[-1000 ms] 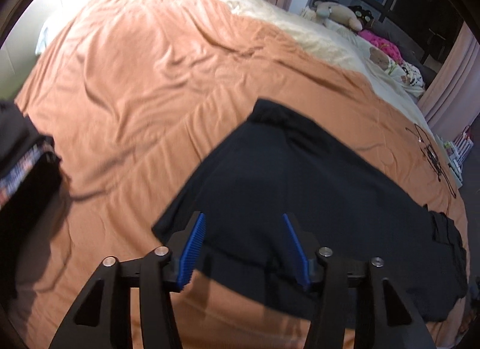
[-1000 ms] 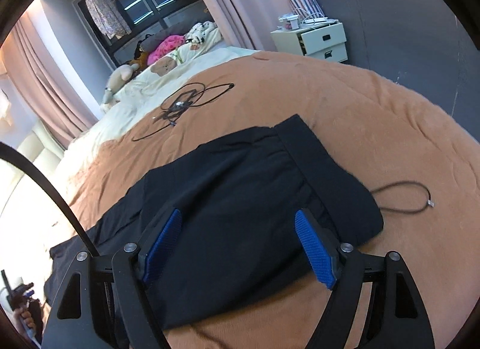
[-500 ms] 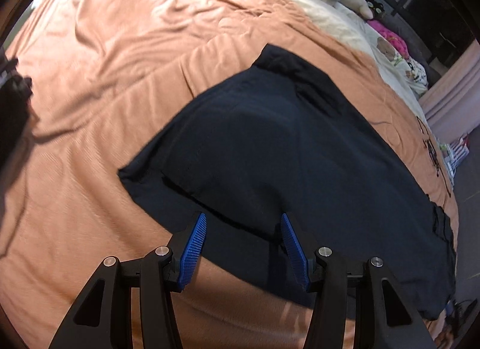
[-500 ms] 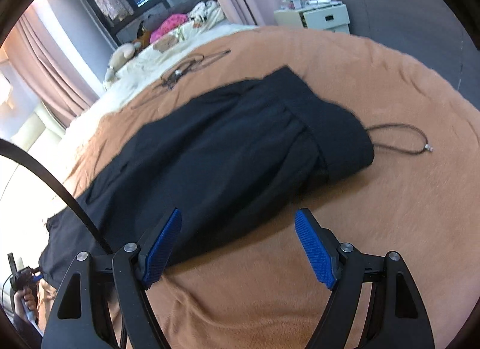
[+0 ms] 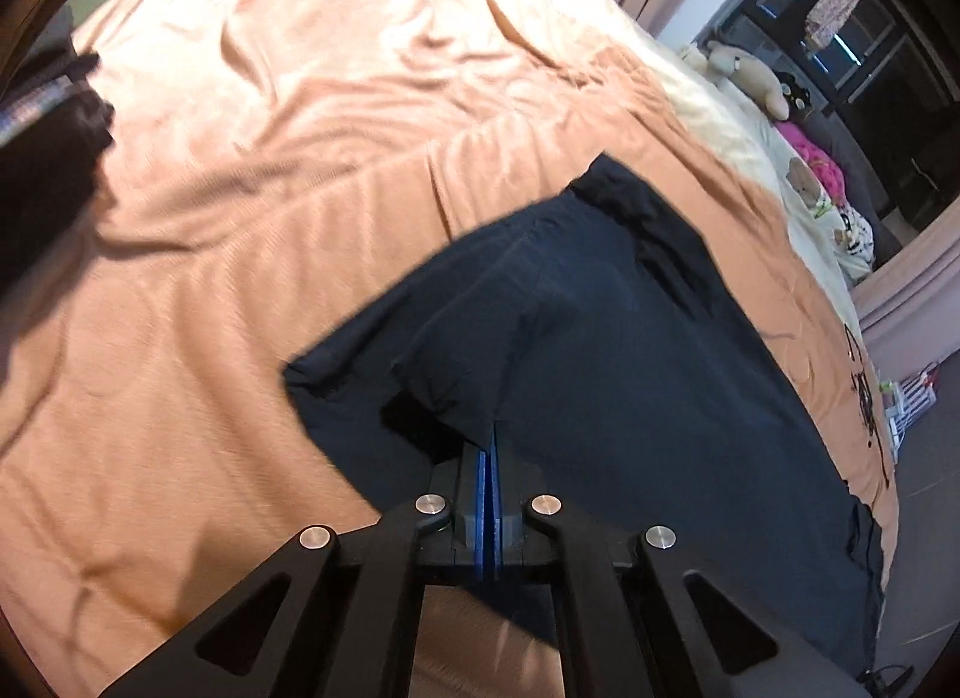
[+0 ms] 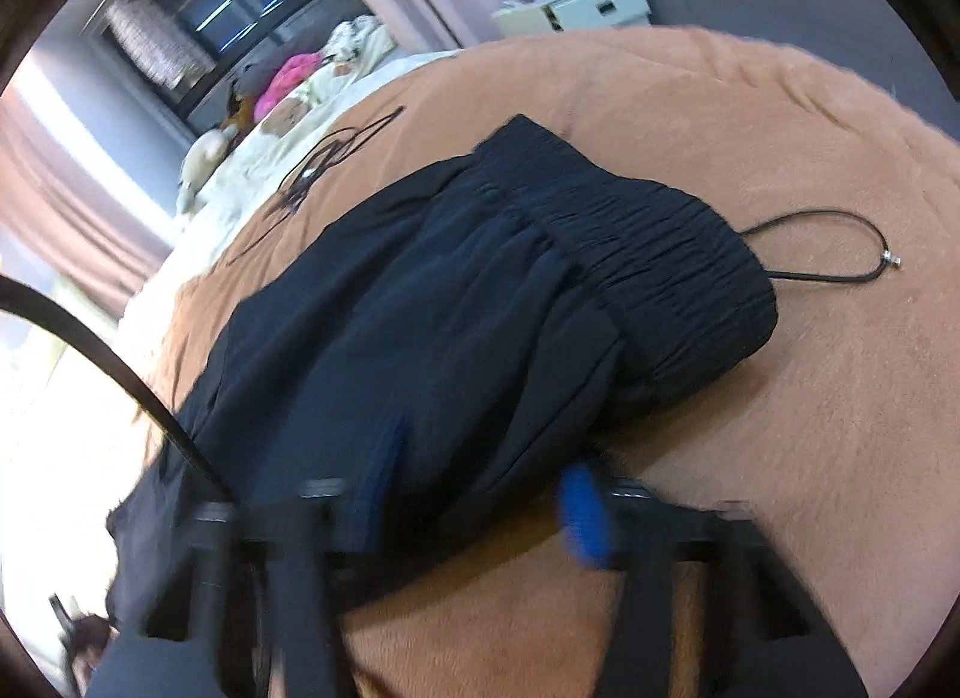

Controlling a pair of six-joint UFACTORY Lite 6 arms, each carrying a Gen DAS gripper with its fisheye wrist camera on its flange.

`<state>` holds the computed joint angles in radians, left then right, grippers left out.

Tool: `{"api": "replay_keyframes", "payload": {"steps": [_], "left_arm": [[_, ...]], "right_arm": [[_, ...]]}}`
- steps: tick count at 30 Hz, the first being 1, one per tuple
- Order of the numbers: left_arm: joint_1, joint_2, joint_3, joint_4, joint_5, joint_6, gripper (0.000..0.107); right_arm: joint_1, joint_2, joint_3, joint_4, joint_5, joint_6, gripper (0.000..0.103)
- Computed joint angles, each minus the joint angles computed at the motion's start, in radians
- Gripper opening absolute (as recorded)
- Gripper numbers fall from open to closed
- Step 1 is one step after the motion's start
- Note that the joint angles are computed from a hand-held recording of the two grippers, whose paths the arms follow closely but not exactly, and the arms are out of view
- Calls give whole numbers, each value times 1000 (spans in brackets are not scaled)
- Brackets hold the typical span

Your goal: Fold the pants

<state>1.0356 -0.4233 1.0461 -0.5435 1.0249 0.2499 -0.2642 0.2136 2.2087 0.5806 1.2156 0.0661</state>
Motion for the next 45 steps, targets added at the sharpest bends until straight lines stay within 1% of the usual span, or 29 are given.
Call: {"api": "replay_keyframes", "payload": {"steps": [1, 2, 4, 8, 10, 14, 15, 17, 18, 19, 20, 21, 22, 24, 25, 26, 27, 28, 29, 34, 36, 39, 45], "left_arm": [[19, -7, 8, -6, 17, 17, 1], [26, -12, 12, -7, 26, 22, 1], [66, -25, 28, -15, 59, 51, 1], [142, -40, 40, -31, 92, 99, 1], [148, -33, 36, -33, 93, 108, 1], [75, 26, 21, 20, 48, 66, 2], [74, 39, 25, 29, 50, 57, 2], [93, 56, 30, 38, 68, 44, 15], [110, 55, 31, 34, 76, 53, 18], [125, 43, 30, 29, 80, 64, 28], [141, 25, 26, 29, 87, 75, 42], [161, 13, 28, 30, 88, 88, 49], [185, 7, 27, 22, 94, 107, 55], [233, 16, 37, -9, 114, 151, 55], [256, 27, 45, -27, 133, 170, 55], [267, 37, 49, -40, 143, 180, 55], [270, 46, 51, -49, 148, 184, 55], [273, 53, 50, -59, 158, 189, 55], [273, 59, 48, -71, 168, 193, 55], [254, 75, 13, -120, 191, 191, 55], [256, 76, -6, -138, 202, 198, 55], [226, 65, -35, -126, 173, 202, 55], [239, 101, -28, -201, 137, 231, 55]], "right_arm": [[-15, 10, 9, 13, 8, 7, 9], [-32, 5, -4, 30, 4, 1, 5], [-46, -60, -101, 55, -34, -35, 3], [-46, -156, -211, 52, -83, -59, 1], [-39, -170, -228, 43, -95, -55, 0], [-8, -165, -222, 2, -110, -29, 0], [7, -162, -219, -21, -119, -9, 0], [28, -163, -221, -52, -122, 29, 0], [32, -162, -218, -61, -115, 35, 0], [44, -168, -229, -73, -112, 42, 1], [46, -159, -203, -75, -90, 52, 1], [37, -163, -199, -63, -73, 48, 2], [23, -172, -204, -42, -63, 39, 3], [-10, -171, -189, 4, -26, 11, 7], [-23, -173, -186, 20, -9, -2, 13], [-40, -180, -190, 41, 9, -22, 23], [-62, -184, -193, 68, 30, -48, 29], [-68, -214, -229, 88, 32, -71, 41], [-86, -228, -248, 111, 38, -97, 46], [-137, -315, -366, 196, 67, -183, 48], [-142, -311, -370, 207, 77, -196, 48], [-131, -300, -364, 201, 79, -204, 48], [-108, -289, -377, 198, 62, -206, 48]]}}
